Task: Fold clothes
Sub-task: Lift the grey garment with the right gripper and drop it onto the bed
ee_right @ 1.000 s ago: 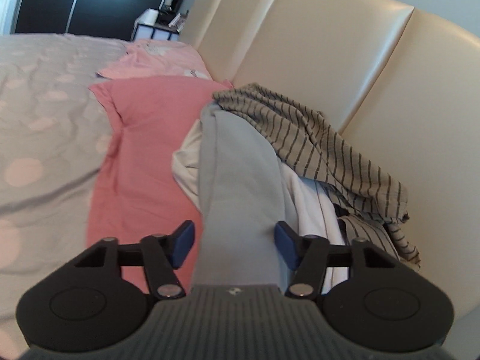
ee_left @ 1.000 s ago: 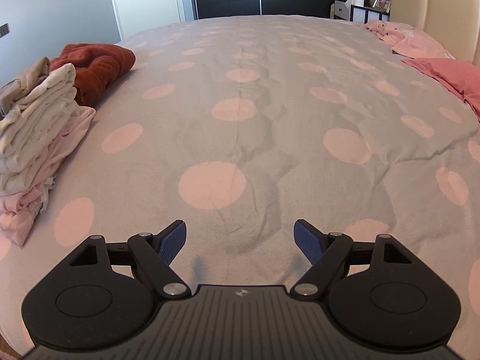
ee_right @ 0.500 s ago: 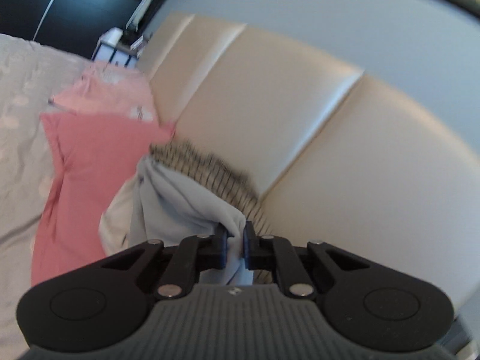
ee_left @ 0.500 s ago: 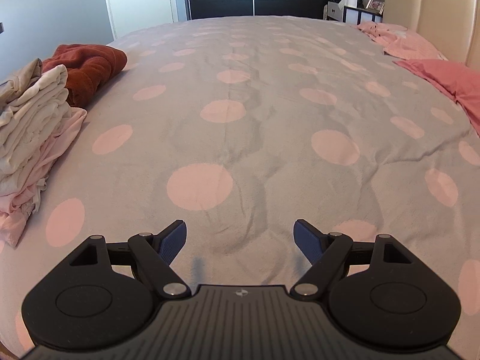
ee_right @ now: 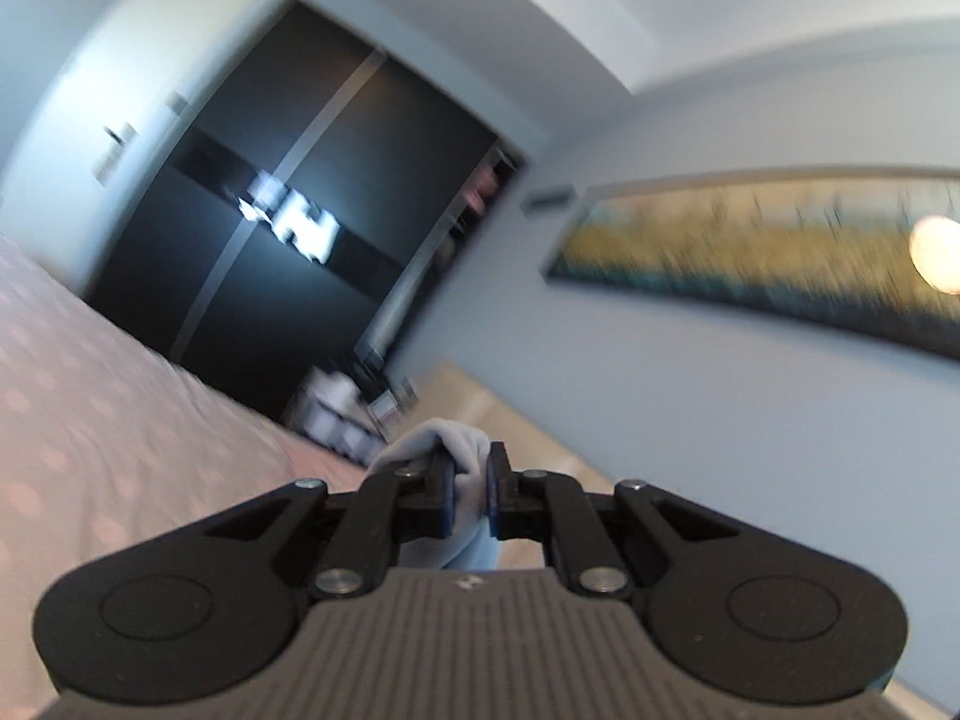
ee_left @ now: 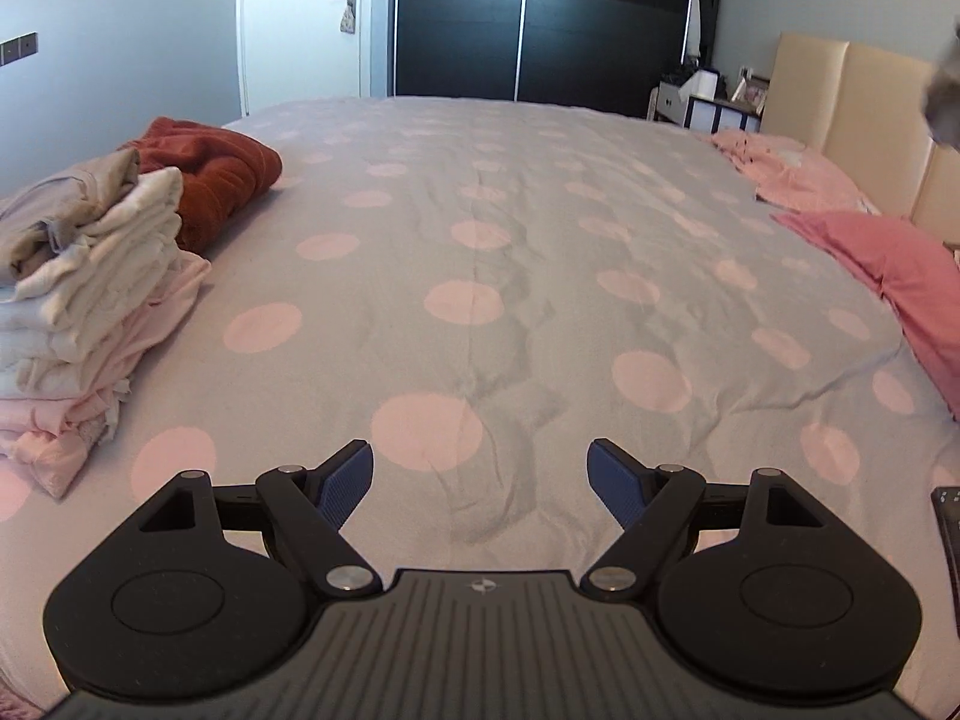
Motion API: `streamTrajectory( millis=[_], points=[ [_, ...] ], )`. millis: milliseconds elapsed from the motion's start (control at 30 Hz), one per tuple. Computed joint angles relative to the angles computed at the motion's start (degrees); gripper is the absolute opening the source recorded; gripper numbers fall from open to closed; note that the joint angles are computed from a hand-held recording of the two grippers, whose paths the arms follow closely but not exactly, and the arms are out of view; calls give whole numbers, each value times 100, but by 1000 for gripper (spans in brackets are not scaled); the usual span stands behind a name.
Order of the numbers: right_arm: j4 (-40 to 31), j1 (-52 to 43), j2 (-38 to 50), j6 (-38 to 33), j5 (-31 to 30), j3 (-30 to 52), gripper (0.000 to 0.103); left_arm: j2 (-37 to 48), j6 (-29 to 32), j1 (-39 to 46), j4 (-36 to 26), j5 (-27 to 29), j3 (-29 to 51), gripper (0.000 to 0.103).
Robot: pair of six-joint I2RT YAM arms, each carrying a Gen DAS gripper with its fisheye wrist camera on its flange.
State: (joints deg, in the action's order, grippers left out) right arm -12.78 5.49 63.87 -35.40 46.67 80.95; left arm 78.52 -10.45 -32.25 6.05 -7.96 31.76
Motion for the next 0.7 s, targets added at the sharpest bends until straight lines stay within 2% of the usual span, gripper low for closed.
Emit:
streamTrajectory(
  millis=[100, 233, 300, 367, 467, 600, 700],
  points=[
    [168, 1546, 543, -304, 762, 846, 11, -425, 38, 220, -119, 142, -111, 78],
    [146, 2937, 1359, -405, 1379, 1997, 11, -1154, 201, 604, -274, 293, -346, 78],
    [9, 3447, 1751, -332, 1552, 2545, 11, -1487, 283, 858, -435, 443, -431, 78],
    [-648, 3740, 1930, 354, 1602, 2785, 12, -1801, 402, 1138, -622, 597, -488, 78],
    [-1585, 4116, 1821, 1767, 1609, 2269, 12, -2163, 602, 1514, -816, 759, -581, 78],
    [-2573, 4435, 1300, 4044, 1136, 532, 12, -2469, 854, 2042, -1011, 1042, -694, 78],
    [-2938, 4648, 1013, 5611, 620, -947, 12, -2548, 1032, 2262, -1089, 1152, -779, 78]
  ],
)
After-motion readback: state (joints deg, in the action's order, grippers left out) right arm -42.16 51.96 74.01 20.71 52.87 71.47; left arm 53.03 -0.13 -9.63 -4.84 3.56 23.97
